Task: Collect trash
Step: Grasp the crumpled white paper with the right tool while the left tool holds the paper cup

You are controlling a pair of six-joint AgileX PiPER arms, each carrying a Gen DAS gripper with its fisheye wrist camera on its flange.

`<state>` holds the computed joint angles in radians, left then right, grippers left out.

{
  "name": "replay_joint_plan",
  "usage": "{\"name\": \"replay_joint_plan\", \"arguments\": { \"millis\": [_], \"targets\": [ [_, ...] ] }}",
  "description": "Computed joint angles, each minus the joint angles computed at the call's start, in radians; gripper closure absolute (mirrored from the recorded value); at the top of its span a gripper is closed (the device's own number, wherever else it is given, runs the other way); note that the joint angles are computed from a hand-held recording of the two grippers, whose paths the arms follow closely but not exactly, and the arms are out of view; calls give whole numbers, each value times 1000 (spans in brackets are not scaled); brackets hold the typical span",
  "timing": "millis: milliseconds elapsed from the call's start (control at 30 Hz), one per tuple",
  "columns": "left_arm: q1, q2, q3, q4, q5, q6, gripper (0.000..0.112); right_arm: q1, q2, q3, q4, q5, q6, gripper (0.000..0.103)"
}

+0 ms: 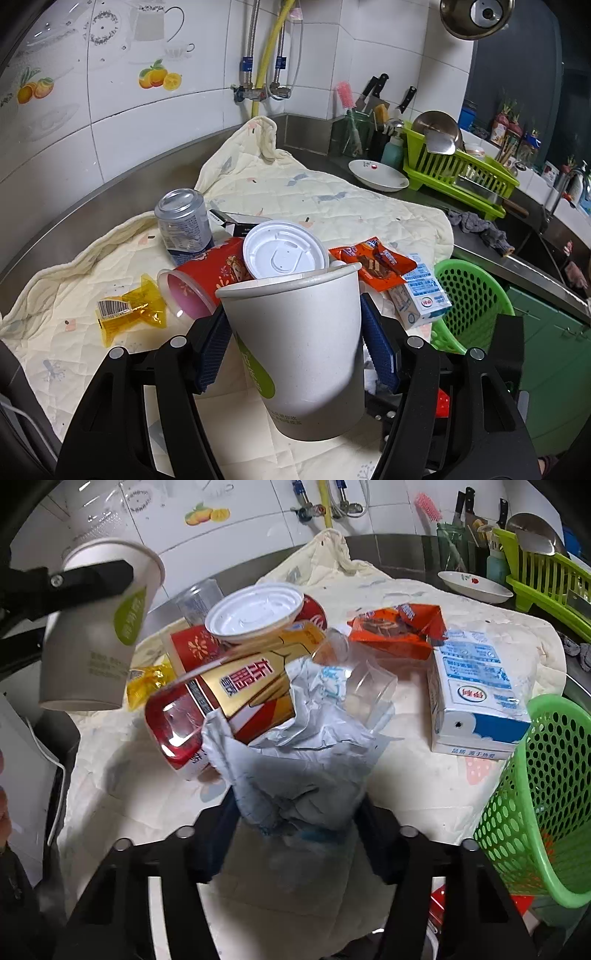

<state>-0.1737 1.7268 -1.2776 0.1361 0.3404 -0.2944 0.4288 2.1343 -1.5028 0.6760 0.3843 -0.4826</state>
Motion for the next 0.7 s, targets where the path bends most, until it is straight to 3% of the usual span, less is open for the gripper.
{"name": "replay_joint_plan", "arguments": {
  "millis": [67, 233, 700],
  "targets": [
    [-4, -2, -1, 9, 1, -8, 47, -2, -18, 19, 26, -2, -25, 57],
    [-13, -1, -4, -4, -1, 1, 47, -9, -74, 83, 115, -30, -111, 67],
    [-59, 19, -50, -2, 17, 3, 47, -53, -234, 258, 375, -92, -364, 70]
  ]
}}
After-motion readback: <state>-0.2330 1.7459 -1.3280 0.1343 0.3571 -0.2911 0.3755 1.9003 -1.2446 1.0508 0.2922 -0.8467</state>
